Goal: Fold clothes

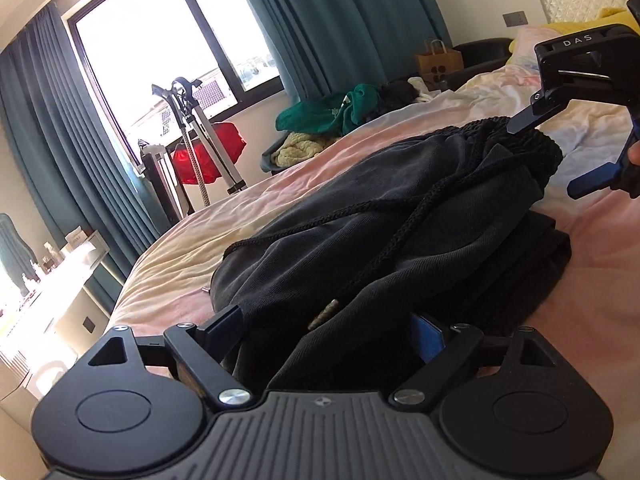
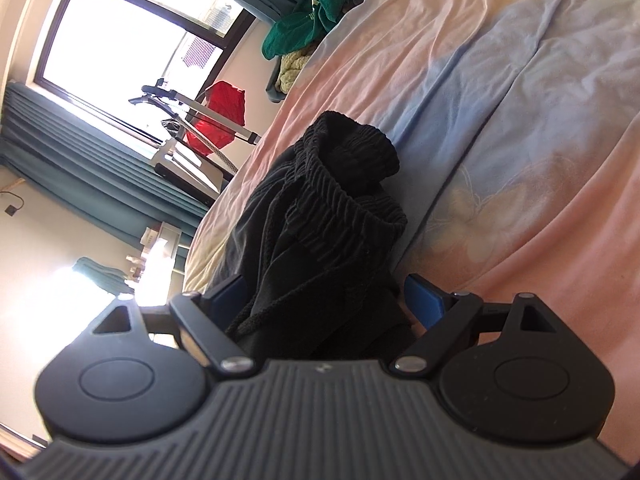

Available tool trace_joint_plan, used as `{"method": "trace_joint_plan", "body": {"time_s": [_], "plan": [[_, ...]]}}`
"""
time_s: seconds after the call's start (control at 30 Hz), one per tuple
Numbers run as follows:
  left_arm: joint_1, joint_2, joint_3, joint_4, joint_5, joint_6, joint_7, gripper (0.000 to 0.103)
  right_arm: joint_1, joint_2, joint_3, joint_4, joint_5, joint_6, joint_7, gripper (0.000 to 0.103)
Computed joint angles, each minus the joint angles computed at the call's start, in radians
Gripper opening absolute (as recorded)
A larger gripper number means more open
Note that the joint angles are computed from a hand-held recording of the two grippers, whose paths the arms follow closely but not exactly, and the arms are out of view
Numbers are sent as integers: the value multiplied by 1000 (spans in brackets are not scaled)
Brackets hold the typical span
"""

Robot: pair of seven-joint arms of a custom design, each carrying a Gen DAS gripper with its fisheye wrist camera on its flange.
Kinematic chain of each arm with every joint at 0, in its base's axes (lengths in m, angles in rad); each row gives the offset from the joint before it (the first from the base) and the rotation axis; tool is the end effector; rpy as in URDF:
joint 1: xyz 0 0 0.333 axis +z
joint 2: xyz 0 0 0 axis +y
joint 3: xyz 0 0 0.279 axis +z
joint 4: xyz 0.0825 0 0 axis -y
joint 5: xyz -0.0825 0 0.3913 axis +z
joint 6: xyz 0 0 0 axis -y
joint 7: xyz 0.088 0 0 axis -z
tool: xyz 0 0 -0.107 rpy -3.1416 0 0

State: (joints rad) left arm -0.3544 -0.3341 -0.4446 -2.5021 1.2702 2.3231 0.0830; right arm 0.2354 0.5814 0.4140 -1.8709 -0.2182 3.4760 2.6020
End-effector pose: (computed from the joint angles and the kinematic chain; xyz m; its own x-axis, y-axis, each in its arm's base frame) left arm 0.3417 -0.3208 0.3779 0.0348 -0.9068 -0.4201 -0.5337 0.3385 -0.7750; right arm 0.5425 0.3957 0.3218 0.0187 -0.6048 -0.7962 -0.7810 0.4883 -0.3893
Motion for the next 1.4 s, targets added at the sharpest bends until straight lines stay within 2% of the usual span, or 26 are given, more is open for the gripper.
{"method": "trace_joint_plan", "body": {"time_s": [0.07,0.13,0.2,0.33,0.43,0.53,0.63,0.73,0.77,0.8,0.83,0.87,0.9,0.93,0.97,1.03,1.1,1.17,1.23,1.33,1.4], "plan": [[0,-41,12,-52,-17,30,-46,89,4,9,3,7,-1,-8,0,88],[8,-71,21,-94,-53,42,-79,88,54,2,-41,7,33,4,-18,88],[17,-111,32,-131,-97,66,-102,81,105,-5,-86,3,77,37,-33,88],[59,-203,45,-190,-128,144,-123,80,144,3,-118,5,125,90,-29,88],[95,-251,20,-220,-129,182,-137,80,182,1,-151,5,175,94,-32,88],[134,-256,2,-225,-118,223,-136,78,171,29,-138,30,170,92,-16,89],[165,-247,-16,-224,-98,259,-149,72,164,73,-126,82,148,71,-9,89],[203,-224,-25,-207,-45,305,-195,59,227,103,-180,146,195,19,-51,70],[204,-233,-29,-211,-42,300,-212,49,267,107,-220,162,227,7,-75,62],[204,-242,-32,-215,-40,295,-228,37,334,105,-289,172,278,4,-110,57],[207,-255,-18,-223,-32,320,-247,36,375,106,-328,177,321,6,-149,53],[212,-268,-7,-232,-26,347,-266,29,380,106,-333,173,325,23,-160,48],[215,-291,1,-247,-27,369,-288,24,355,103,-304,161,314,49,-167,44],[221,-315,6,-262,-30,391,-308,22,316,99,-259,146,288,77,-167,37],[228,-334,8,-273,-38,407,-321,20,279,95,-220,130,257,103,-160,35],[233,-383,6,-298,-73,416,-317,19,244,76,-183,97,218,134,-152,34],[234,-413,13,-319,-128,435,-289,19,256,50,-194,66,220,128,-171,35],[235,-423,24,-334,-188,457,-256,19,282,41,-216,69,248,58,-196,35],[246,-419,18,-339,-228,473,-225,20,281,46,-212,79,266,13,-198,38],[251,-422,10,-343,-283,481,-163,25,337,23,-268,71,307,0,-247,44],[231,-430,17,-342,-340,457,-96,34,367,1,-297,60,335,-15,-281,49]]}}
